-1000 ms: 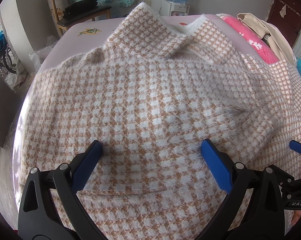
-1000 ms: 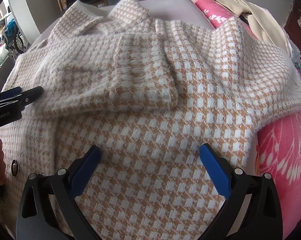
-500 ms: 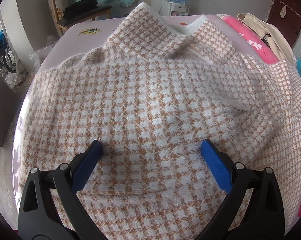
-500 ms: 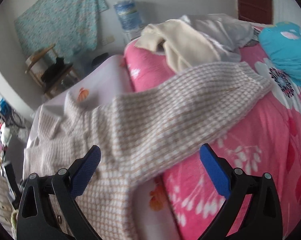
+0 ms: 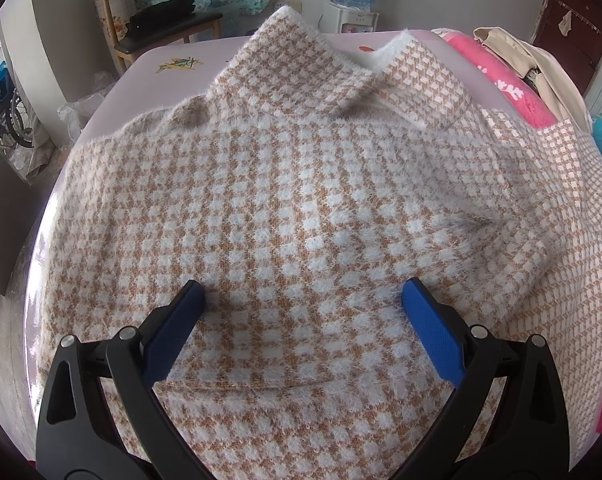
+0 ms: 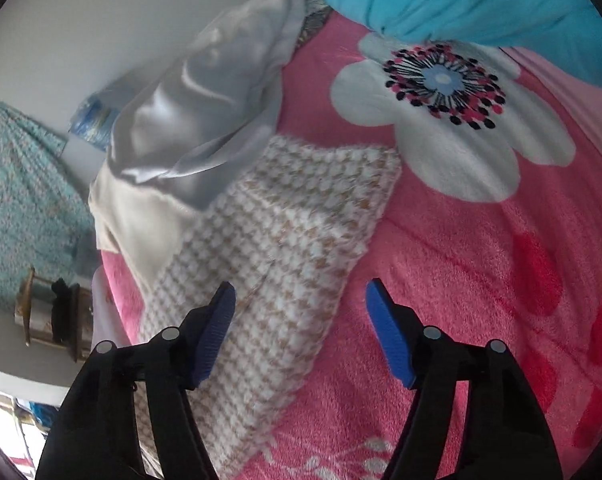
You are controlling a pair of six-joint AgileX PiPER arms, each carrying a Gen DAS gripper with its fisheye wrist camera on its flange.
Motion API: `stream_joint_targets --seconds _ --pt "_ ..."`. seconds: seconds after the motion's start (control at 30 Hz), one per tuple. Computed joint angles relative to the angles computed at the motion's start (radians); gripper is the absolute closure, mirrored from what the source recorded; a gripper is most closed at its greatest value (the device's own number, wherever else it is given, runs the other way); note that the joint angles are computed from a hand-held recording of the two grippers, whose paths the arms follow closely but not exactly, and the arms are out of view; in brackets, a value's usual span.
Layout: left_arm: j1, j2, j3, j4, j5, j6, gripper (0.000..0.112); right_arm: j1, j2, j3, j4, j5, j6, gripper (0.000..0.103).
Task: Fold large clothes
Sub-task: 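Close the right gripper on the sleeve cuff and lift it, then carry the sleeve over the coat body and open the right gripper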
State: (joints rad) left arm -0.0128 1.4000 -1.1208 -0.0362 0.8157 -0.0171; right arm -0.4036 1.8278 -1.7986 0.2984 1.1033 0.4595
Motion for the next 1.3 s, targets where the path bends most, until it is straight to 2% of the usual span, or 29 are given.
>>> stream_joint_targets --seconds 0.2,0.3,0.43,0.6,0.77,0.9,1.03,1.3 --pt "0.002 0.002 -0.001 -0.002 0.000 0.003 0.016 -0.006 0.045 -0.011 0.007 -0.047 0.011 0.058" --pt "0.002 0.002 -0.002 -0.002 0.001 0.004 0.016 -0.004 0.075 -0.039 -0.030 -0.046 0.025 0.071" --pt "0.002 0.000 0.003 -0.003 -0.003 0.005 0.016 0.011 0.025 0.014 -0.064 -0.086 0.011 0.089" --pt "0.003 0.002 0.000 -0.004 -0.001 0.006 0.016 0.061 -0.056 0.035 -0.155 -0.123 0.023 0.091" --pt "0.006 0.002 0.003 -0.011 -0.007 0.021 0.016 0.131 -0.156 0.022 -0.235 -0.124 0.001 0.092" --pt "0.017 0.002 -0.003 -0.035 0.004 0.042 0.016 0.214 -0.209 -0.044 -0.301 -0.097 -0.011 0.092" --pt "0.086 -0.046 0.007 -0.145 -0.006 0.107 0.016 0.304 -0.226 -0.136 -0.354 -0.057 -0.022 0.092" --pt "0.161 -0.133 0.011 -0.105 0.016 0.133 0.017 0.507 -0.201 -0.313 -0.456 0.018 -0.003 0.092"
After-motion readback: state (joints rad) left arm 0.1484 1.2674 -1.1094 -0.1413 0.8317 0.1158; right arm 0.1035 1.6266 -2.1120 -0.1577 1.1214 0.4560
